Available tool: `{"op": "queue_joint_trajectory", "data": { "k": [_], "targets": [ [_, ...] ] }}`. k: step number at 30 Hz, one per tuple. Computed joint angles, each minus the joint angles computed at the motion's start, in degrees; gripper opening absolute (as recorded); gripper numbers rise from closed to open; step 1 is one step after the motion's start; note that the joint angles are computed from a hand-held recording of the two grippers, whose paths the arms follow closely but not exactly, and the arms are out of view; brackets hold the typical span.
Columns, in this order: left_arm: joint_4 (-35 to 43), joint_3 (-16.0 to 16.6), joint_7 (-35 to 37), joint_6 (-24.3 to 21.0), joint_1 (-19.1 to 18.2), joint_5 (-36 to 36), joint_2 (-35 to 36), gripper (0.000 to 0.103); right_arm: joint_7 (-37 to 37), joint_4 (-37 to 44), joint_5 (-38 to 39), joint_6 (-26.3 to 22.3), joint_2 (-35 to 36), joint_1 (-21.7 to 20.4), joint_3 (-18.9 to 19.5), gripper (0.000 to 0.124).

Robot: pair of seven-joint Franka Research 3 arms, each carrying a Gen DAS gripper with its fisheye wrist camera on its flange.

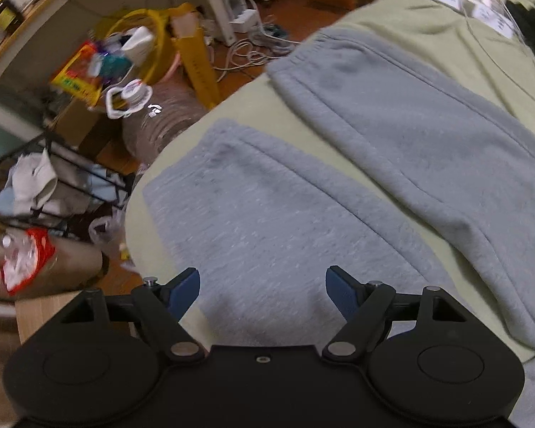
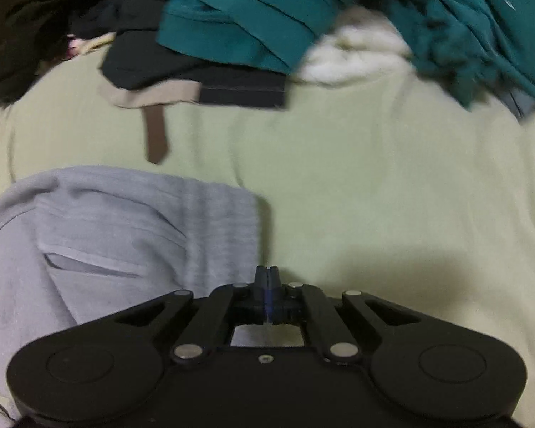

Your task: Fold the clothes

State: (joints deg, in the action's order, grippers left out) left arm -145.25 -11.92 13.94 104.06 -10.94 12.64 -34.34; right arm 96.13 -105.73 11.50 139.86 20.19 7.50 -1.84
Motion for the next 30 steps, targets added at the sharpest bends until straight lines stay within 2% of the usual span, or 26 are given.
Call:
{"op": "queue_joint_trajectory", "data": {
  "k": [4,5,7,8,9,14,16,20,23,27,30],
  "targets": [
    [-0.67,0.01,1.27,-0.54,-0.58,-0.01,-1.25,0.085,-3.59,-5.64,5.46,1.94,-4.49,-2.33,0.85,0.004],
    [-1.24,-0.06,1.04,-1.12,-0.64,-0.22,-2.12,0.086,-4.58,-6.95,7.26,1.66,-5.71,-2.99,1.02,0.009],
    [-1.92,-0.02,0.41,-1.59,-0.57,-0.57,-3.01,0.089,-4.79,-10.5,8.27,0.79,-9.29,-3.46,0.51,0.027],
    [-2.95,0.0,-0.77,-1.59,-0.34,-0.92,-4.13,0.091,-5.38,-12.8,8.79,0.77,-11.57,-3.59,0.44,0.048],
    [-4.04,0.04,-2.03,-1.59,-0.11,-1.28,-5.34,0.092,-6.12,-15.2,9.41,0.84,-14.0,-3.7,0.39,0.06],
    [-9.01,1.51,-5.06,-0.56,0.8,-2.36,-10.24,0.093,-4.63,-27.31,11.42,-0.01,-27.35,-4.01,-0.3,0.083],
    [-10.81,2.38,-5.09,-0.18,1.33,-2.71,-11.81,0.093,-2.35,-31.55,11.9,0.12,-32.35,-4.33,-0.4,0.087],
    [-14.58,4.34,-1.76,3.75,1.73,-2.42,-15.55,0.093,5.97,-41.01,10.55,0.72,-43.82,-5.09,1.36,0.101],
    [-16.43,6.13,2.99,5.93,2.0,-2.32,-17.71,0.094,11.95,-45.84,9.7,0.12,-50.43,-5.2,3.3,0.102],
    [-17.73,6.64,10.44,7.96,2.96,-0.46,-19.47,0.095,18.45,-49.73,10.26,1.24,-55.3,-3.86,4.84,0.102],
    [-18.86,7.76,15.32,10.51,3.7,-0.54,-19.63,0.096,27.23,-53.8,9.12,4.68,-59.91,-3.94,8.94,0.102]
  ]
}}
